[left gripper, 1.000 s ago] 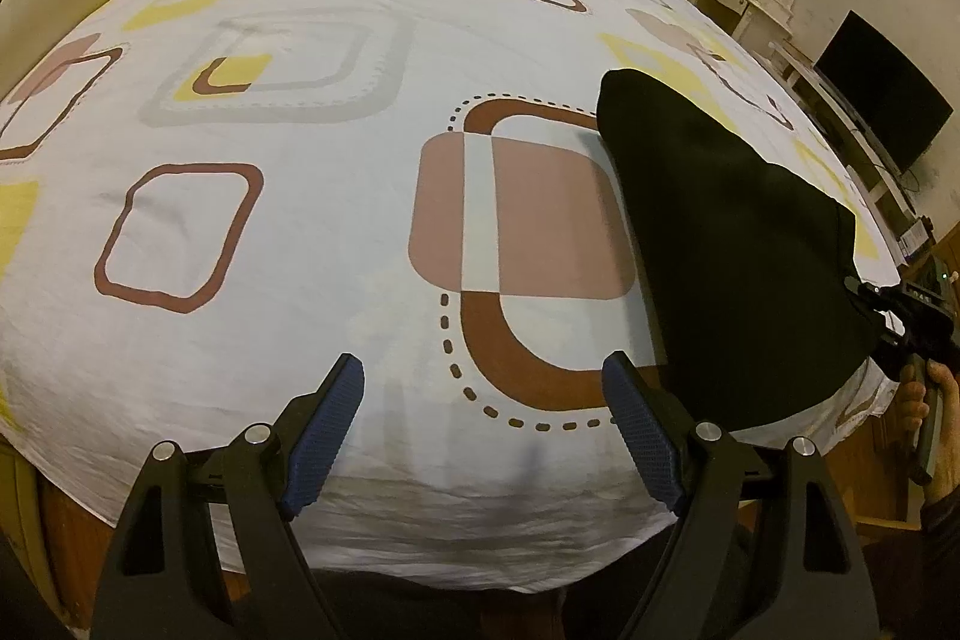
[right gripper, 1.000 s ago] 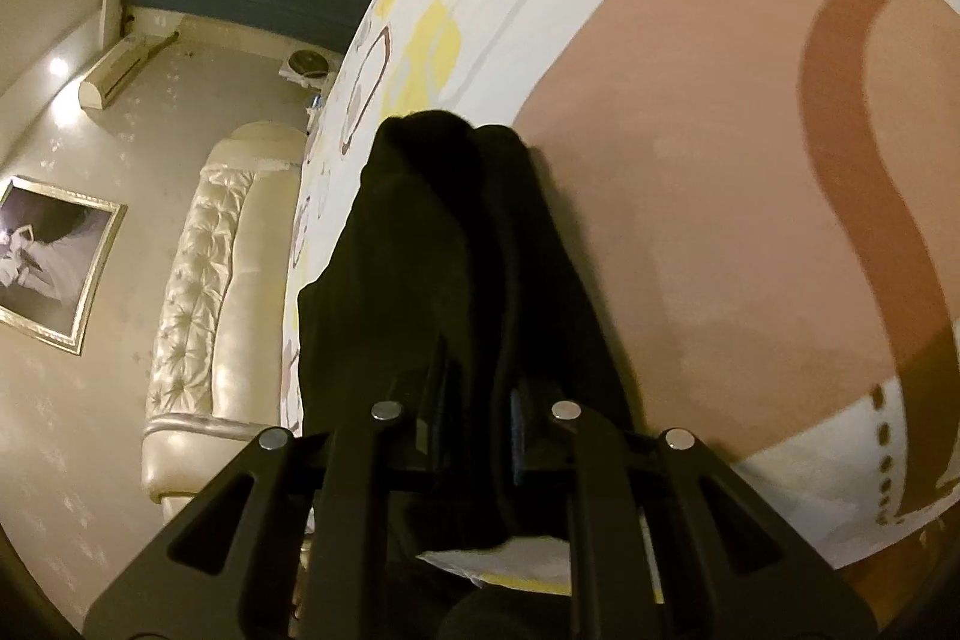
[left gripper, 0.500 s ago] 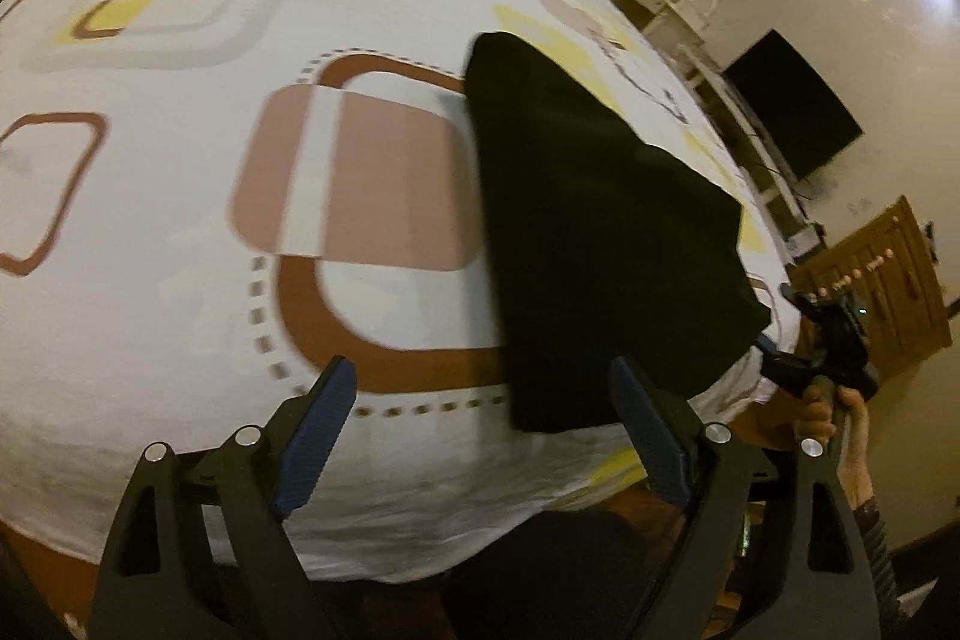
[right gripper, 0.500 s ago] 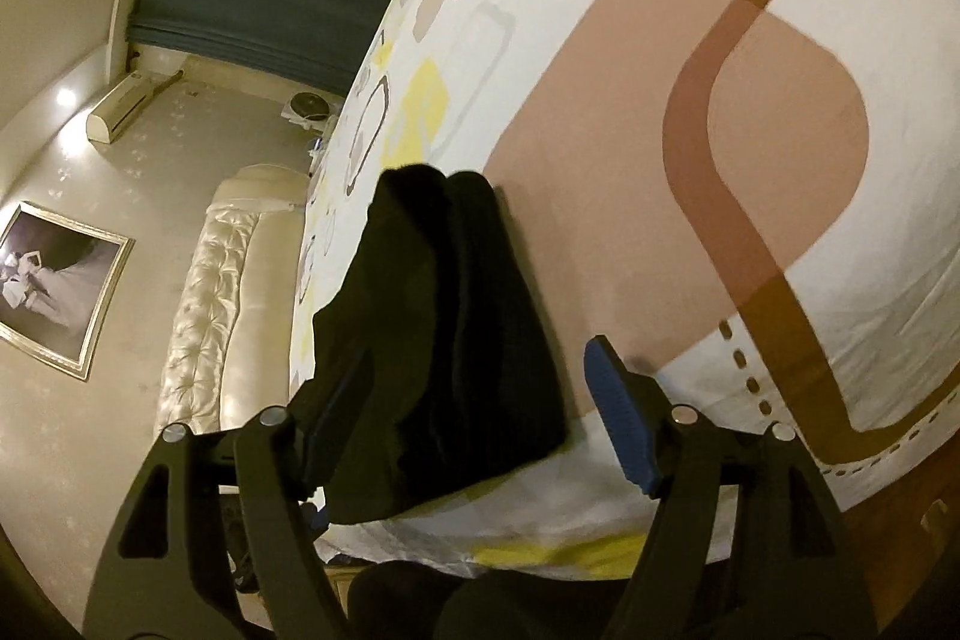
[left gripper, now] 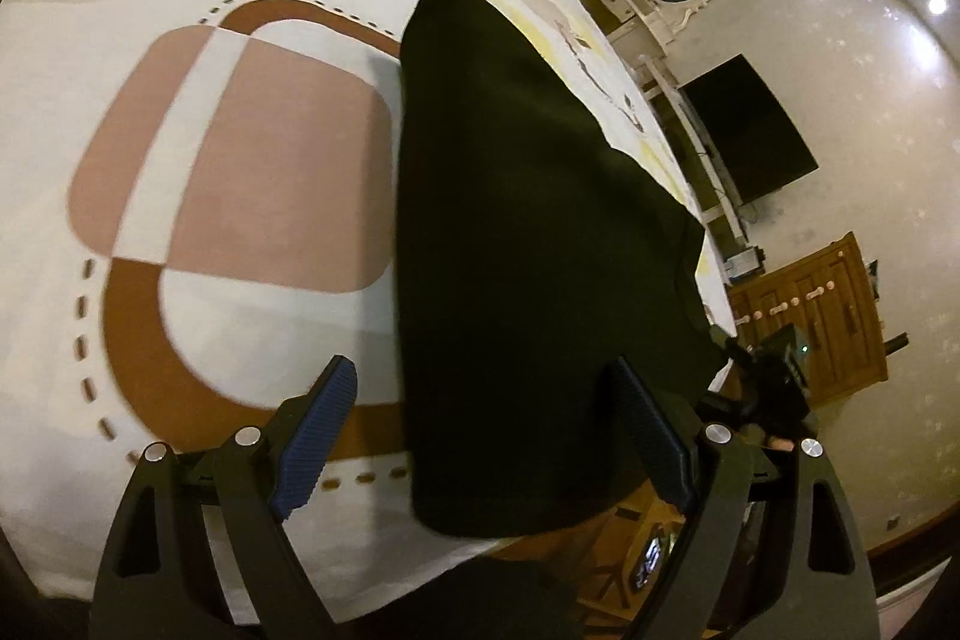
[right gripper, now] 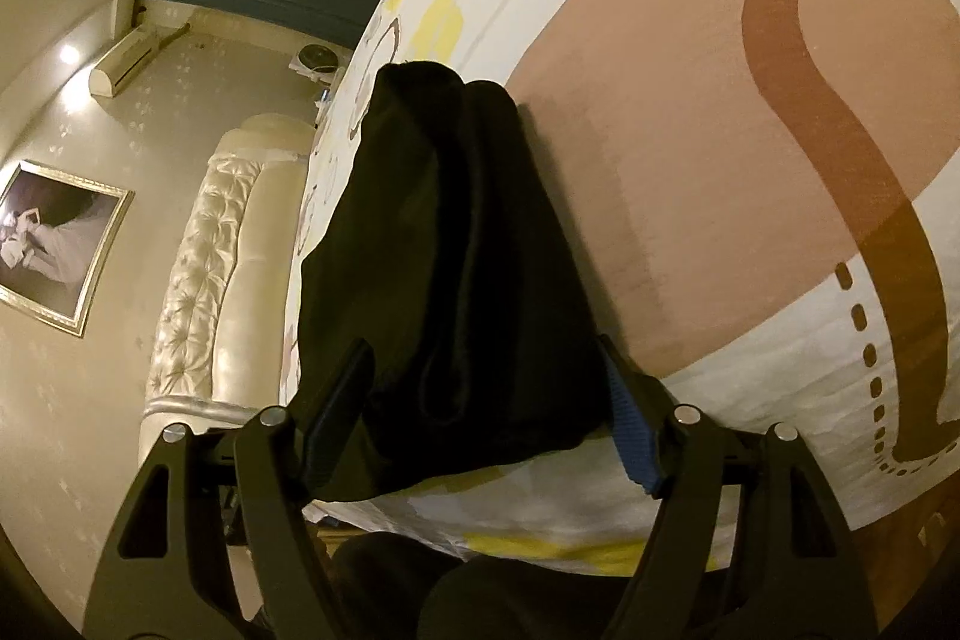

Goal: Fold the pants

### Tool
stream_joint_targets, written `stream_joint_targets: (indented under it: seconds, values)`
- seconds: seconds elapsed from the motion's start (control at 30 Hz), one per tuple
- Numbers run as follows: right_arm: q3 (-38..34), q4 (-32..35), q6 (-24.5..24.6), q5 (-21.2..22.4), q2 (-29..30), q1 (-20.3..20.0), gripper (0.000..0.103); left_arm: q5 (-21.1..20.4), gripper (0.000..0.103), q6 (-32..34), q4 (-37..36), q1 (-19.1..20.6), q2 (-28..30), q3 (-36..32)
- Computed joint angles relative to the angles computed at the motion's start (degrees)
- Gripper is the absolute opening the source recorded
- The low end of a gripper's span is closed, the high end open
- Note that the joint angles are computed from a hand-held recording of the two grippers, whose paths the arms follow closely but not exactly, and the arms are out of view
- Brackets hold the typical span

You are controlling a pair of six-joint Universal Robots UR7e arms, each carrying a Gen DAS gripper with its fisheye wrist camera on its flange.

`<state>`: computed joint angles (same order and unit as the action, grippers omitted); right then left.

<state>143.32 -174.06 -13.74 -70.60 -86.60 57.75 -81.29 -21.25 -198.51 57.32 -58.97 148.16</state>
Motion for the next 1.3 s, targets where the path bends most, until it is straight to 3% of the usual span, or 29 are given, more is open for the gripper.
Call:
stream_joint_targets:
  seconds: [0.07, 0.13, 0.23, 0.4, 0.6, 0.9, 1.13, 1.3]
  values:
    - [0.22, -0.73, 0.11, -1.13, 0.18, 0.26, 0.059, -1.00, 0.081, 0.06, -1.19, 0.41, 1.25, -0.59]
    - [0.36, -0.85, -0.77, -1.94, 0.18, -0.02, 0.051, -3.20, 0.059, 0.11, 0.02, 1.26, 1.73, -1.64]
    - [0.66, -1.96, -0.82, -2.52, 0.45, 0.39, 0.045, -1.02, 0.048, -1.89, 0.73, 0.35, 1.92, -1.99]
    - [1.38, -5.06, 0.17, -3.19, 0.99, 2.10, 0.040, 3.98, 0.040, -2.02, 3.83, -3.07, -0.12, -1.29]
    - [0.47, -6.11, 1.20, -4.52, 3.40, 5.88, 0.036, 8.63, 0.037, -2.15, 7.82, -5.01, -3.54, -0.81]
    - [-3.31, -8.54, 4.13, -6.22, 12.85, 12.29, 0.036, 14.22, 0.037, -0.71, 15.42, -3.33, -14.04, 1.65]
    - [-5.91, -9.75, 5.74, -6.61, 19.23, 16.49, 0.036, 16.47, 0.037, -0.61, 22.02, -1.65, -23.69, 3.83]
    - [-6.64, -10.38, 6.07, -7.14, 21.83, 17.61, 0.036, 16.32, 0.038, 0.17, 22.31, -0.39, -25.96, 4.78]
